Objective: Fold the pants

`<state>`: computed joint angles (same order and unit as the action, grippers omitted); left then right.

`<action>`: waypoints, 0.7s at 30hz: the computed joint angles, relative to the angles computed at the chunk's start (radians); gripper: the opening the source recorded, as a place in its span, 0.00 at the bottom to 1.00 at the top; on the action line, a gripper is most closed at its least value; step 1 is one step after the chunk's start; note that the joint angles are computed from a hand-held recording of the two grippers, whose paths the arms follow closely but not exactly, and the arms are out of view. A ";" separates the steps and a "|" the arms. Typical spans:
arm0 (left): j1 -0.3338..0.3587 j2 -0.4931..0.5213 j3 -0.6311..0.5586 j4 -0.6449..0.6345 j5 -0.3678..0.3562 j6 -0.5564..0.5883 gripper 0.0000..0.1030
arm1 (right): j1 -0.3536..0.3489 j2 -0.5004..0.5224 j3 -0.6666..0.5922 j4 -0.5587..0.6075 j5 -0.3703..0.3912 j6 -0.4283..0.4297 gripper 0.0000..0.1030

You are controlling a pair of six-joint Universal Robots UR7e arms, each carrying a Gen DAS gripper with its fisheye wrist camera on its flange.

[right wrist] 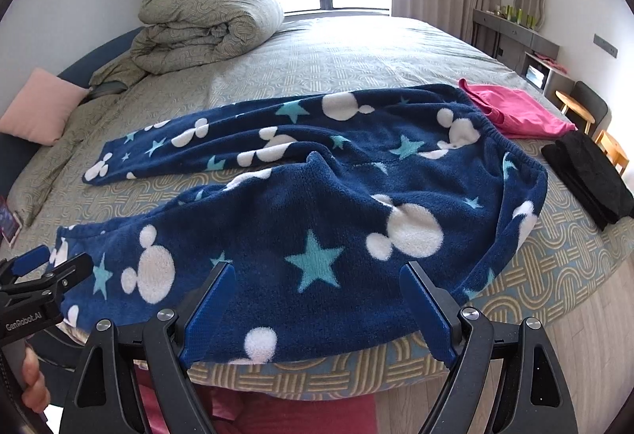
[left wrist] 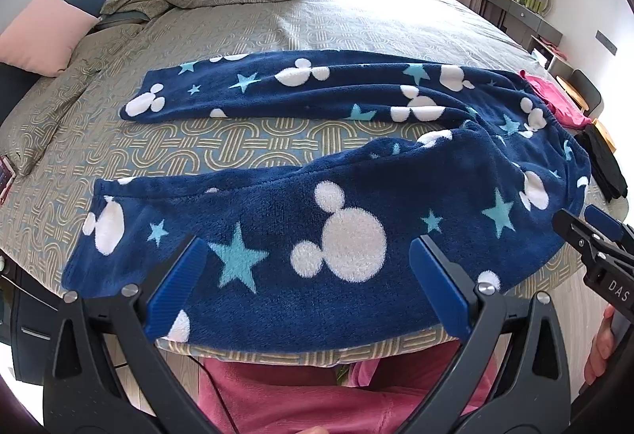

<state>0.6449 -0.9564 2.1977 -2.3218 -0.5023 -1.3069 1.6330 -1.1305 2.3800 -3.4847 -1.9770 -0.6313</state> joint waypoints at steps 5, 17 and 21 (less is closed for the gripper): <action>0.002 -0.014 0.012 0.026 -0.006 -0.027 0.99 | 0.000 0.000 0.000 -0.005 -0.005 -0.003 0.84; 0.005 -0.049 0.040 0.099 -0.011 -0.126 0.99 | 0.001 -0.006 0.006 -0.002 -0.005 -0.007 0.84; 0.005 -0.055 0.045 0.100 -0.011 -0.133 0.99 | 0.002 -0.007 0.008 -0.007 -0.003 -0.009 0.84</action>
